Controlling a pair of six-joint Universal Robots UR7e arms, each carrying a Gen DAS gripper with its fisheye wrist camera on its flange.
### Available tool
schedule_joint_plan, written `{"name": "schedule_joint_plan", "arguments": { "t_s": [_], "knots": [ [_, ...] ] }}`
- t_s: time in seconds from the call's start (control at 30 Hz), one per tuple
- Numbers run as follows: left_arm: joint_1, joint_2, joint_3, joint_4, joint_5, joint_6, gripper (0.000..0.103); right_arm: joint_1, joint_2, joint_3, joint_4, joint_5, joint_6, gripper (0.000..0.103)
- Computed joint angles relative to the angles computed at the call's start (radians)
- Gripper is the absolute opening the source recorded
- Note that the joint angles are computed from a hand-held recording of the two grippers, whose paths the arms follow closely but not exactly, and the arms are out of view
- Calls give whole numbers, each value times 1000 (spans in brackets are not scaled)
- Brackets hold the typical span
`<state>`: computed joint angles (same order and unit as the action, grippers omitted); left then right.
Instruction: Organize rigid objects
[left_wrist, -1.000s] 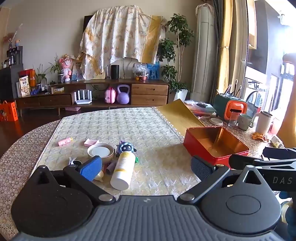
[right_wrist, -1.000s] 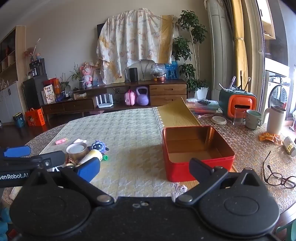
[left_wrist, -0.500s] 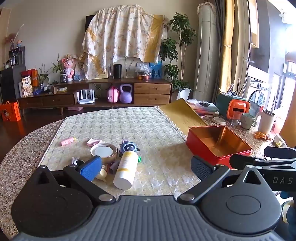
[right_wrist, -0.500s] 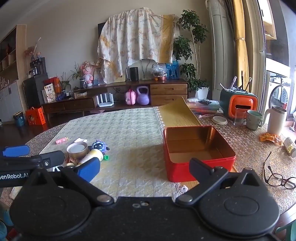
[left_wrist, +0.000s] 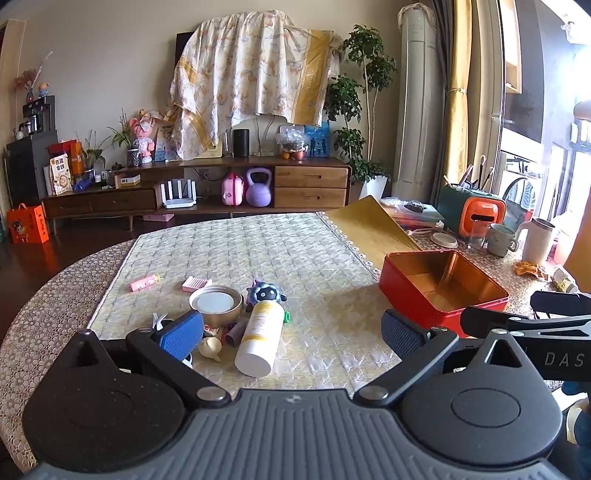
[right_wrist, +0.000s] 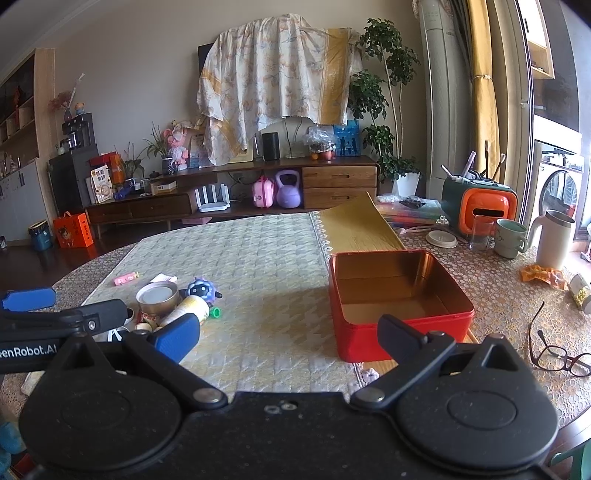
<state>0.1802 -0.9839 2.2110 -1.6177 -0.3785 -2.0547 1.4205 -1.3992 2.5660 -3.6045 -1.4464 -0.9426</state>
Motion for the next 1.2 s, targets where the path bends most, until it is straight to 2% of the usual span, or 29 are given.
{"name": "schedule_joint_plan", "arguments": {
  "t_s": [0.7, 1.2],
  "knots": [
    [-1, -5, 18, -33, -6, 5, 103, -4, 9, 0, -4, 4, -2, 102],
    [22, -28, 44, -89, -26, 33, 103, 32, 56, -28, 2, -54, 0, 102]
  ]
}}
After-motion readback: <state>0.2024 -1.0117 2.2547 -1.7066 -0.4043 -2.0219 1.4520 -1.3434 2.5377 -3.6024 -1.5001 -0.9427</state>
